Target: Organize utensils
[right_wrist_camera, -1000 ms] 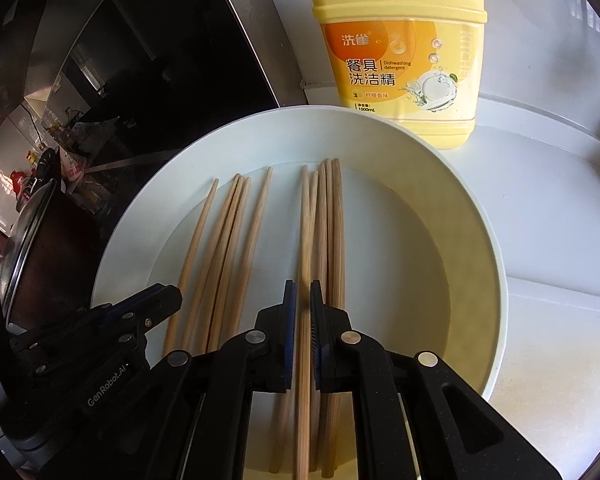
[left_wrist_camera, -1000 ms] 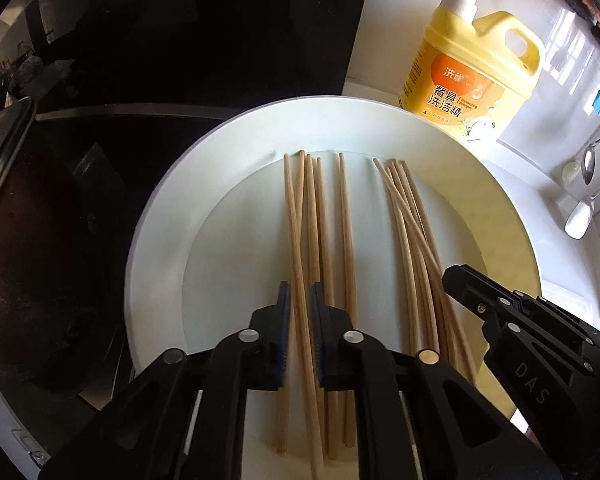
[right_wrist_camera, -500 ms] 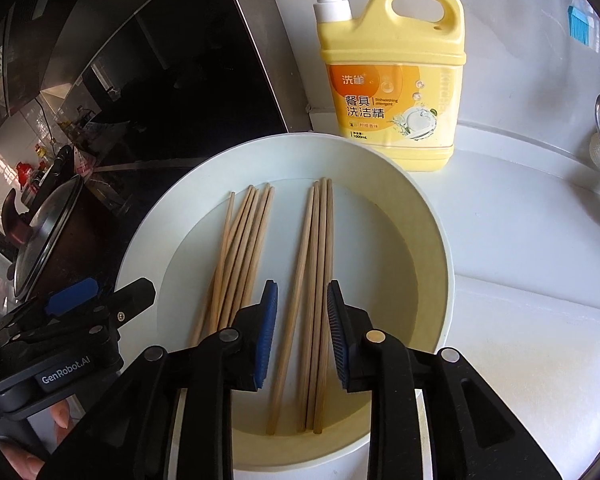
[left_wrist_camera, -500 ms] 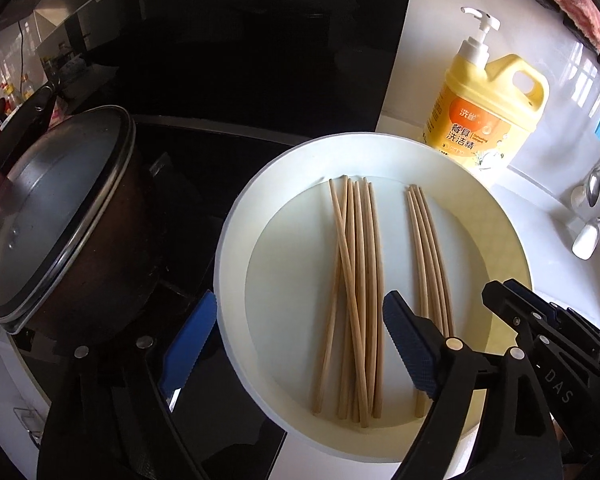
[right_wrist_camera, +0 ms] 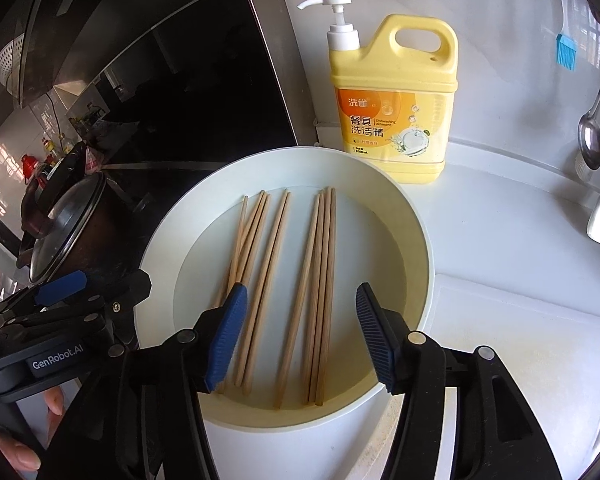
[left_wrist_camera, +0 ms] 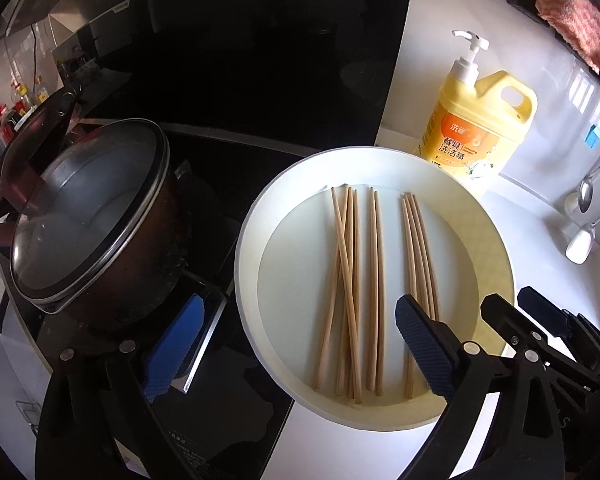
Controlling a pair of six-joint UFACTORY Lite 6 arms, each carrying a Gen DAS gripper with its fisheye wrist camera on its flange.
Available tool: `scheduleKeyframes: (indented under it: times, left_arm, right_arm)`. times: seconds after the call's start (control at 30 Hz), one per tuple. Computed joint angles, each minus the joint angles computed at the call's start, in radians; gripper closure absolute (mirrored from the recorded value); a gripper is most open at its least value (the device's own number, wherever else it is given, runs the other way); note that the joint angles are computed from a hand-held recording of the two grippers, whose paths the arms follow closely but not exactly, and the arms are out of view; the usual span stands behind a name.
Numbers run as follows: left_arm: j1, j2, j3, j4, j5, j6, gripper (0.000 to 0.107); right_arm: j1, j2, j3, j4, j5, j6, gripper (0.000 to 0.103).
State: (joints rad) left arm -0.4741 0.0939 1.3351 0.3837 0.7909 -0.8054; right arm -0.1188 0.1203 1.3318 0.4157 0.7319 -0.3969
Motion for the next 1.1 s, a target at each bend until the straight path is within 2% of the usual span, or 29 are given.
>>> scheduleKeyframes:
  times: [0.13, 0.5, 0.77, 1.1]
  left_arm:
    - [-0.021, -0.004, 0.015, 0.006, 0.037, -0.002, 0.011]
    - [-0.051, -0.045, 0.025, 0.005, 0.080, -0.029, 0.010]
    - [-0.081, -0.067, 0.033, 0.069, 0.126, -0.082, 0.010]
    - [-0.078, -0.074, 0.055, 0.041, 0.165, -0.062, 0.010]
  right_arm:
    - [-0.008, -0.016, 0.011, -0.034, 0.027, 0.038, 0.040]
    - [-0.016, -0.070, 0.005, -0.095, 0.046, 0.062, 0.039]
    - [-0.018, -0.093, 0.015, -0.118, 0.067, 0.075, 0.039]
    - [-0.026, -0.115, 0.021, -0.137, 0.091, 0.089, 0.039]
